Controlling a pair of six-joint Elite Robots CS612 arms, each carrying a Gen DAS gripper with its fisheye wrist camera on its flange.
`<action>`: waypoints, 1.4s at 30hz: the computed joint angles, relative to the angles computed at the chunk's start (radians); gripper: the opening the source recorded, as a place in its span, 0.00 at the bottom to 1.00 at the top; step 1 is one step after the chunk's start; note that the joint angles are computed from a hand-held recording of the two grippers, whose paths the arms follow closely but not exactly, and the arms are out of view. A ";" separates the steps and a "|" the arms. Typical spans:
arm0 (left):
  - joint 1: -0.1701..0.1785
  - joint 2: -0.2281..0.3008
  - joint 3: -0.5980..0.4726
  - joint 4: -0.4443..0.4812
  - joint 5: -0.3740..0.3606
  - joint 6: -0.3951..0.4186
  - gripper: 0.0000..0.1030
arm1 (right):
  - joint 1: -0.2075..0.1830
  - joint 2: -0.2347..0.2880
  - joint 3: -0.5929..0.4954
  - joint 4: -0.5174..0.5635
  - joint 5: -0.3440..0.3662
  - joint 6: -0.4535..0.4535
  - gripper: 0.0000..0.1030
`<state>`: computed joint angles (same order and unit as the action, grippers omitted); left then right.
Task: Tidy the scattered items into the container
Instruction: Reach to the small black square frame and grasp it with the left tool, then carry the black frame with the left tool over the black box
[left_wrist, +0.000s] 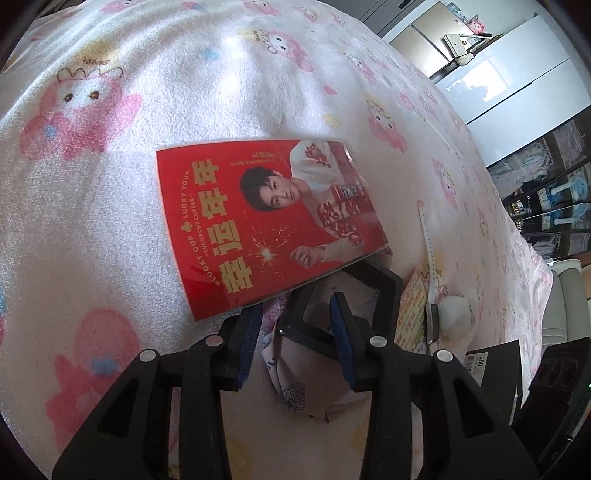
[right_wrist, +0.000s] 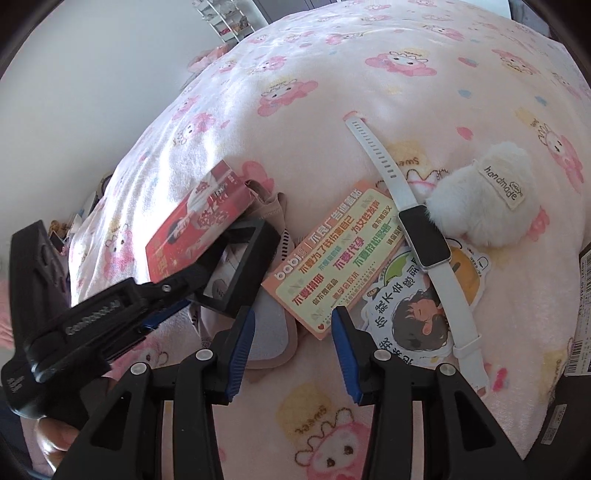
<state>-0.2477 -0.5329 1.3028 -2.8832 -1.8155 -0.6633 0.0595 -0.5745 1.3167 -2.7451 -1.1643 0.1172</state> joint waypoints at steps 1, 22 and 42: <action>-0.002 -0.003 0.005 0.000 -0.002 0.009 0.27 | 0.001 0.001 -0.002 -0.006 0.001 0.000 0.38; -0.017 -0.093 0.163 -0.034 -0.084 0.087 0.27 | 0.008 -0.041 0.069 -0.021 -0.081 -0.137 0.38; -0.085 -0.187 0.326 0.001 -0.283 0.223 0.18 | -0.081 -0.227 0.443 -0.144 0.027 -0.101 0.28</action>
